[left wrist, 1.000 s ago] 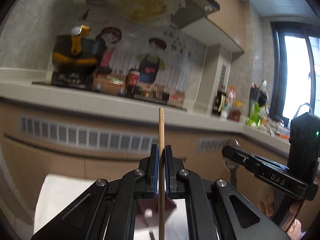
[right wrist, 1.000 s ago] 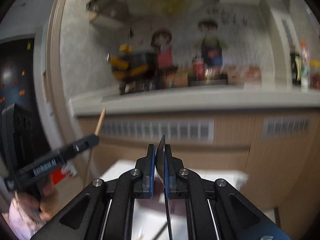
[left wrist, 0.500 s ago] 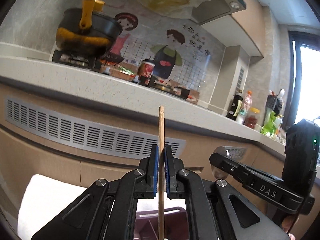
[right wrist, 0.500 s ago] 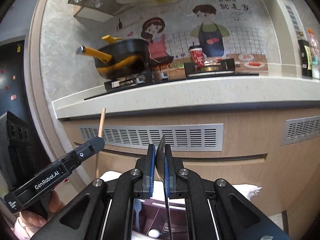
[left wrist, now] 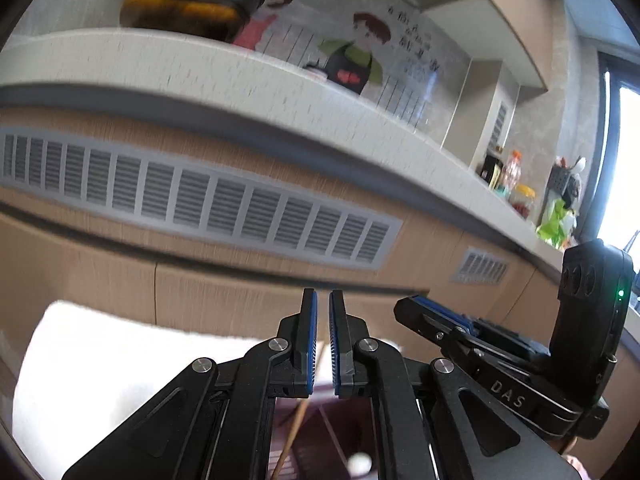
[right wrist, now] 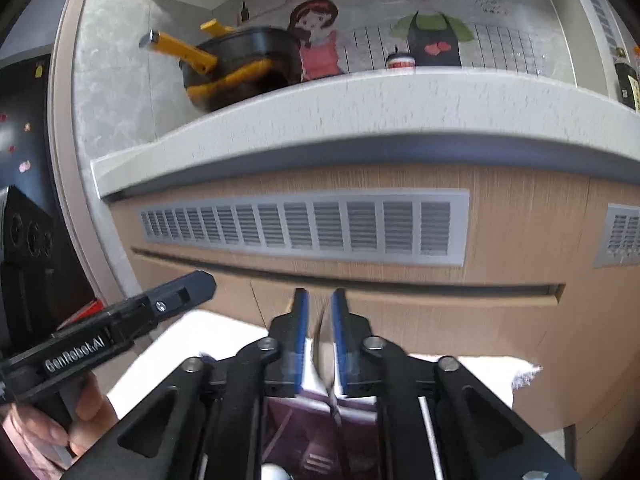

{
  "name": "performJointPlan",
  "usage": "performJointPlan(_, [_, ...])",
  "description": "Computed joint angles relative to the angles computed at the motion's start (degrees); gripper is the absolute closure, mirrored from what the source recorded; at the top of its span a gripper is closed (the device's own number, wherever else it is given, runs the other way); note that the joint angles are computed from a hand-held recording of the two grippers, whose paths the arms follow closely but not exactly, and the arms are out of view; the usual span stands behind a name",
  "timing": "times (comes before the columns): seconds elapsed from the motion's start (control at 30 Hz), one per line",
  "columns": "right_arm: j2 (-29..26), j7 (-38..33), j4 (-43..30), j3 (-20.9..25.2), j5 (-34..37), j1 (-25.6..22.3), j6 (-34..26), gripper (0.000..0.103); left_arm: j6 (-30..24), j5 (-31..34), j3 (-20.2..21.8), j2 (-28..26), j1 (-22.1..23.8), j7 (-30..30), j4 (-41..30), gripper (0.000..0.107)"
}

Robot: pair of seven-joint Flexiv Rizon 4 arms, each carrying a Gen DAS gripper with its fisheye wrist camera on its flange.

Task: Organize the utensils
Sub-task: 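Drop the chopstick into the caddy with the left tool while the right tool drops the spoon in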

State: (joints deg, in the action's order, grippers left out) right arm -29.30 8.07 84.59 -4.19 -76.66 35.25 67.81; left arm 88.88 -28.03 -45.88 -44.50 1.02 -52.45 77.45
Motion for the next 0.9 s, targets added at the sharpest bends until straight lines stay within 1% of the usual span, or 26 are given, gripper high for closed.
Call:
performJointPlan(0.03, [0.4, 0.5, 0.8, 0.0, -0.2, 0.2, -0.5, 0.060, -0.3, -0.2, 0.8, 0.7, 0.1, -0.7, 1.1, 0.099])
performJointPlan(0.07, [1.0, 1.6, 1.7, 0.0, -0.8, 0.3, -1.0, 0.056, -0.5, -0.5, 1.7, 1.7, 0.1, -1.5, 2.3, 0.099])
performJointPlan(0.17, [3.7, 4.7, 5.3, 1.1, -2.8, 0.5, -3.9, 0.055, -0.3, -1.4, 2.6, 4.7, 1.5, -3.2, 6.9, 0.098])
performJointPlan(0.2, [4.4, 5.6, 6.3, 1.6, -3.4, 0.4, -4.9, 0.053, -0.8, -1.7, 3.7, 5.9, 1.5, -4.1, 8.2, 0.098])
performJointPlan(0.27, [6.3, 6.8, 8.7, 3.1, -4.1, 0.4, -7.8, 0.045, -1.7, -2.6, 5.0, 8.7, 2.1, -5.2, 11.4, 0.095])
performJointPlan(0.3, [7.2, 6.4, 9.8, 4.2, -3.4, 0.7, -10.2, 0.039, -1.9, -2.9, 5.9, 10.0, 2.0, -5.5, 12.8, 0.089])
performJointPlan(0.33, [8.0, 5.6, 10.8, 5.2, -2.3, 1.1, -13.2, 0.031, -1.7, -3.1, 6.8, 11.6, 2.1, -5.6, 14.8, 0.080])
performJointPlan(0.37, [8.7, 4.2, 11.7, 6.4, -0.7, 1.6, -16.2, 0.027, -1.4, -3.2, 7.7, 12.9, 1.8, -5.5, 16.3, 0.076])
performJointPlan(0.4, [9.4, 2.8, 12.6, 7.6, 1.1, 2.1, -19.0, 0.017, -0.6, -3.1, 8.8, 14.5, 1.5, -5.5, 18.3, 0.069])
performJointPlan(0.43, [9.8, 1.9, 13.2, 8.5, 2.3, 2.4, -20.6, 0.011, -0.1, -3.1, 9.5, 15.6, 1.3, -5.4, 19.9, 0.066])
performJointPlan(0.5, [11.0, 0.8, 14.9, 10.2, 4.5, 2.8, -23.2, 0.006, -0.5, -2.5, 11.7, 18.4, 0.4, -5.3, 23.2, 0.062])
performJointPlan(0.53, [11.4, 0.1, 15.5, 11.0, 5.8, 3.0, -24.0, 0.004, -1.0, -2.7, 12.1, 19.7, 0.5, -4.8, 25.1, 0.061])
performJointPlan(0.63, [12.2, -1.2, 17.7, 12.7, 7.8, 3.5, -24.4, 0.004, -2.6, -3.8, 14.6, 22.5, -1.0, -3.7, 28.9, 0.061])
performJointPlan(0.73, [12.5, -3.9, 19.2, 14.3, 11.8, 3.9, -24.5, 0.004, -1.9, -6.1, 15.7, 24.7, -1.8, -1.9, 33.3, 0.061])
performJointPlan(0.8, [12.0, -5.9, 19.5, 15.3, 15.1, 5.3, -27.2, 0.004, -2.4, -6.6, 18.2, 25.6, -3.7, -2.0, 34.8, 0.061])
performJointPlan(0.87, [11.1, -7.9, 19.4, 15.9, 17.6, 6.6, -29.1, 0.004, -3.1, -6.4, 21.8, 26.7, -6.2, -3.2, 36.6, 0.055])
performJointPlan(0.9, [10.7, -8.7, 19.6, 16.2, 18.9, 7.1, -29.0, 0.009, -3.4, -6.0, 23.5, 27.2, -7.4, -3.7, 37.5, 0.053])
